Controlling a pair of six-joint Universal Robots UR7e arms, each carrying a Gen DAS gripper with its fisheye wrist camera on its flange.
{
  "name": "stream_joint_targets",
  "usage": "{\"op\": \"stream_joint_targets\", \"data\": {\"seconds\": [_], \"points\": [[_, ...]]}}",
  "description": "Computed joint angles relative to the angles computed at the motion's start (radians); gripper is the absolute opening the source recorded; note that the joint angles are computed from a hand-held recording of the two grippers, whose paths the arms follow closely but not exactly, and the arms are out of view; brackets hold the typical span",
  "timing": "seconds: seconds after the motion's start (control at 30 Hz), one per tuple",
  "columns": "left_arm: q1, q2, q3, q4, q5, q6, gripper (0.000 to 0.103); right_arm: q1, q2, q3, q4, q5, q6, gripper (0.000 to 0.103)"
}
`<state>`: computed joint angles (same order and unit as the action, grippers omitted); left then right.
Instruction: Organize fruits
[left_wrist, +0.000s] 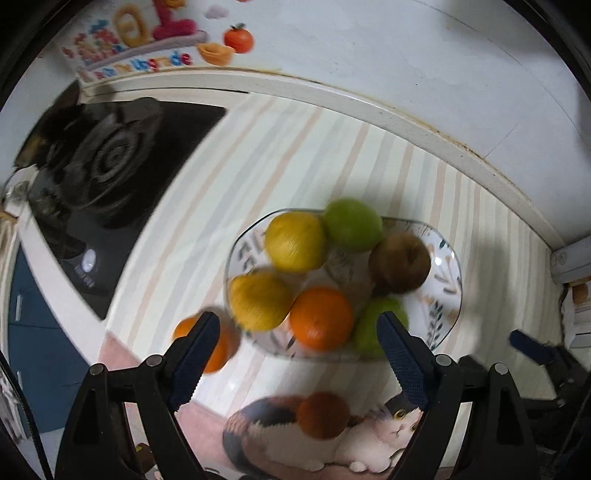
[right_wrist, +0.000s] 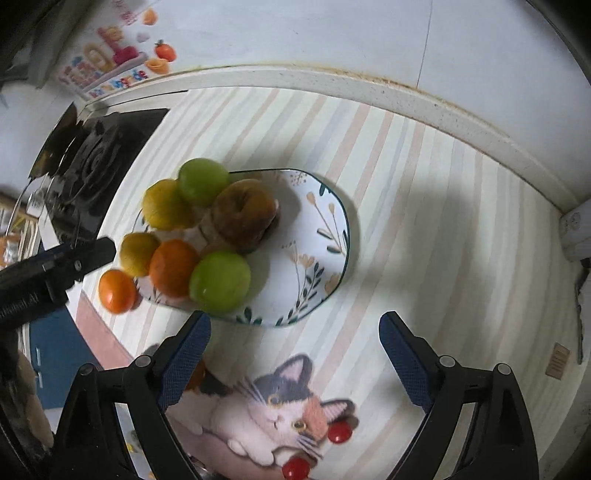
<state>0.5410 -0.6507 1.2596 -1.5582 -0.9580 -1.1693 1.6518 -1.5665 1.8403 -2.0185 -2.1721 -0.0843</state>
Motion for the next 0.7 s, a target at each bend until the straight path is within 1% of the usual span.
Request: {"op": "stream_joint_targets", "data": {"seconds": [0.17,0.3,0.47,0.7], "points": [[-0.065,-0.049,0.065,0.001,0.013,-0.079,0.087,0.049,-0.044,-0.009,0.03,-0.018,-0.016,0.095],[-0.123,-0.061,0.063,0.046,0.043,-0.139,0.087,0.091,-0.083,-0.034,0.077,-0.019,-0.021,0.095],[-0.182,-0.087,0.07,0.064,0.06,-0.182,0.087,0.132,-0.138,-0.048,0.138,-0.027,-0.021,0.095],[-0.261,-0.11,0.058,0.113,0.073,-0.251,0.087,0.191,-0.214,-0.081,0.233,-0.012,-0.008,0.095]]}}
